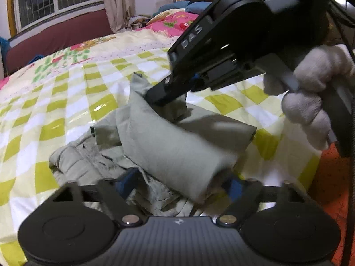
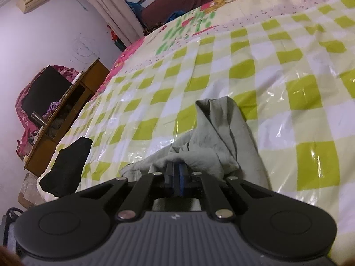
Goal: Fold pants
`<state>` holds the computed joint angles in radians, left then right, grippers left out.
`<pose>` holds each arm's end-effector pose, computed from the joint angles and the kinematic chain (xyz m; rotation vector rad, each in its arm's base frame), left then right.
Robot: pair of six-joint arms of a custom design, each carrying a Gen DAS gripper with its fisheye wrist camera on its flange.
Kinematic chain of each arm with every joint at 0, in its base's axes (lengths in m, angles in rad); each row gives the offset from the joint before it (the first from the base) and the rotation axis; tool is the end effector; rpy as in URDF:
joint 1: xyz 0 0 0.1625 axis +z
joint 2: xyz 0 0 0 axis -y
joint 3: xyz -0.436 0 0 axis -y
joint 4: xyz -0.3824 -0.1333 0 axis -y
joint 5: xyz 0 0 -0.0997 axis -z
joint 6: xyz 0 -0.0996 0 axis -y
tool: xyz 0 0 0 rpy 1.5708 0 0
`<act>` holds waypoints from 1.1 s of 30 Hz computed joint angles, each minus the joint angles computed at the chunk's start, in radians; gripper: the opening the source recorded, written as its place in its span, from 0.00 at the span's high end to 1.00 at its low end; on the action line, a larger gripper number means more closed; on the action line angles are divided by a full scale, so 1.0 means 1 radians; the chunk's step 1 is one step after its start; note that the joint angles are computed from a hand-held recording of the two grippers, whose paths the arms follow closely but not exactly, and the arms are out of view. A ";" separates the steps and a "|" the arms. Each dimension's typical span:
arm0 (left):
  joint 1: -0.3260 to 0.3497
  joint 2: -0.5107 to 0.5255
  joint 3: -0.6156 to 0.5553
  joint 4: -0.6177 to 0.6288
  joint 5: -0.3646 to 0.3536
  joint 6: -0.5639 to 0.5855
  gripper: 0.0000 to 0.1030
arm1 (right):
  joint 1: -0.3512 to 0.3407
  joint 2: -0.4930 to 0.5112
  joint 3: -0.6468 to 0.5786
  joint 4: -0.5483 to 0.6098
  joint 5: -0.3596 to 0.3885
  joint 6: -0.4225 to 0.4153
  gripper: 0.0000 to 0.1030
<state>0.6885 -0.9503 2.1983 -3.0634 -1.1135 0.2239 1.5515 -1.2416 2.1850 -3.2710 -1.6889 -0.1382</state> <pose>-0.2682 -0.4503 0.0920 1.3727 2.3726 -0.5248 0.1118 -0.5081 0.2621 0.0995 -2.7675 1.0844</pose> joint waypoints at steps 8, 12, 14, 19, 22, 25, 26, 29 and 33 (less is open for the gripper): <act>0.050 -0.017 -0.022 0.035 -0.065 -0.086 0.45 | -0.006 0.013 -0.014 0.010 -0.031 0.002 0.96; 0.052 -0.022 -0.017 0.022 -0.077 -0.085 0.49 | 0.003 0.017 -0.029 0.032 -0.041 0.004 0.96; 0.057 -0.026 -0.016 0.018 -0.085 -0.096 0.49 | 0.007 0.008 -0.031 0.054 -0.040 0.025 0.93; 0.041 -0.034 0.004 -0.014 -0.072 -0.080 0.50 | -0.021 -0.048 -0.006 0.126 0.006 0.202 0.68; 0.016 -0.043 0.030 -0.052 -0.043 -0.056 0.50 | -0.062 -0.077 0.032 0.092 0.096 0.317 0.55; 0.001 -0.048 0.039 -0.056 -0.023 -0.053 0.49 | -0.094 -0.059 0.024 0.059 0.172 0.400 0.50; 0.000 -0.047 0.036 -0.047 -0.019 -0.055 0.49 | -0.095 -0.038 0.011 0.041 0.171 0.416 0.49; -0.003 -0.044 0.030 -0.022 -0.004 -0.072 0.49 | -0.066 0.014 -0.038 0.040 0.080 0.397 0.74; 0.004 -0.058 0.038 -0.038 -0.022 -0.097 0.57 | -0.014 0.017 -0.065 0.081 0.021 0.290 0.93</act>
